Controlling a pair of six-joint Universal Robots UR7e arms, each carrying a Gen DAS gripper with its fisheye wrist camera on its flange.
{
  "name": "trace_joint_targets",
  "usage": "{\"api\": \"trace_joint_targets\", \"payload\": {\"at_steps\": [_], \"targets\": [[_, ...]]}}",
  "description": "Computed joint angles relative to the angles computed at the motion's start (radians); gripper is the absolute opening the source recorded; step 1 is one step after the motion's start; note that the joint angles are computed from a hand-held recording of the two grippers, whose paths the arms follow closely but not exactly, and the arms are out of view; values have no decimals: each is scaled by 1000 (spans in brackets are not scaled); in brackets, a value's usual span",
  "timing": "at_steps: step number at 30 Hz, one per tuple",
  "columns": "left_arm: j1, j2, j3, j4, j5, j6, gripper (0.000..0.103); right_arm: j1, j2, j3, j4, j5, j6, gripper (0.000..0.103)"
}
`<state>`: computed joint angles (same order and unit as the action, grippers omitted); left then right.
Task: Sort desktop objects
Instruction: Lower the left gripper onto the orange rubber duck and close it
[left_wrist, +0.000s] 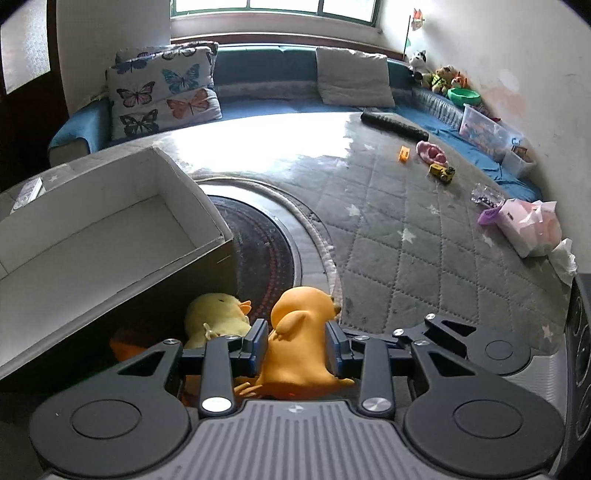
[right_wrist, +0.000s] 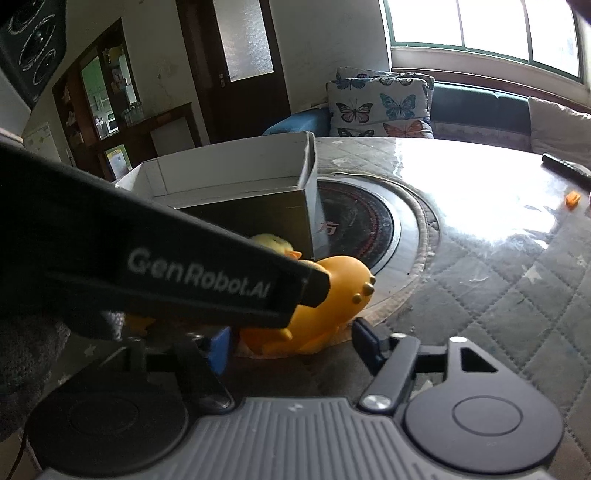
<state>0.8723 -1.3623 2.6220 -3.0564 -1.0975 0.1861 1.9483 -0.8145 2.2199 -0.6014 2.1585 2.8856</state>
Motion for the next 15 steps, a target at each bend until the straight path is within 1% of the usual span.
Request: {"api": "trace_joint_targets", "payload": {"at_steps": [1, 2, 6, 7, 8, 11, 15], "targets": [[10, 7, -9, 8, -5, 2, 36, -9, -1, 2, -3, -13, -6, 75], [21, 13, -18, 15, -10, 3, 39, -16, -1, 2, -5, -20, -12, 78], [55, 17, -47, 49, -53, 10, 39, -34, 4, 3, -23, -40, -47, 79], [61, 17, -51, 52, -61, 10, 39, -36, 4, 4, -28, -40, -50, 77], [68, 17, -55, 55, -68, 10, 39, -40, 1, 7, -32, -46, -50, 77], [61, 14, -48, 51, -62, 3, 38, -49, -8, 13, -29, -61, -50, 75], [47, 5, -36, 41, -59, -4, 38, -29, -8, 17, -34, -39, -46, 75]]}}
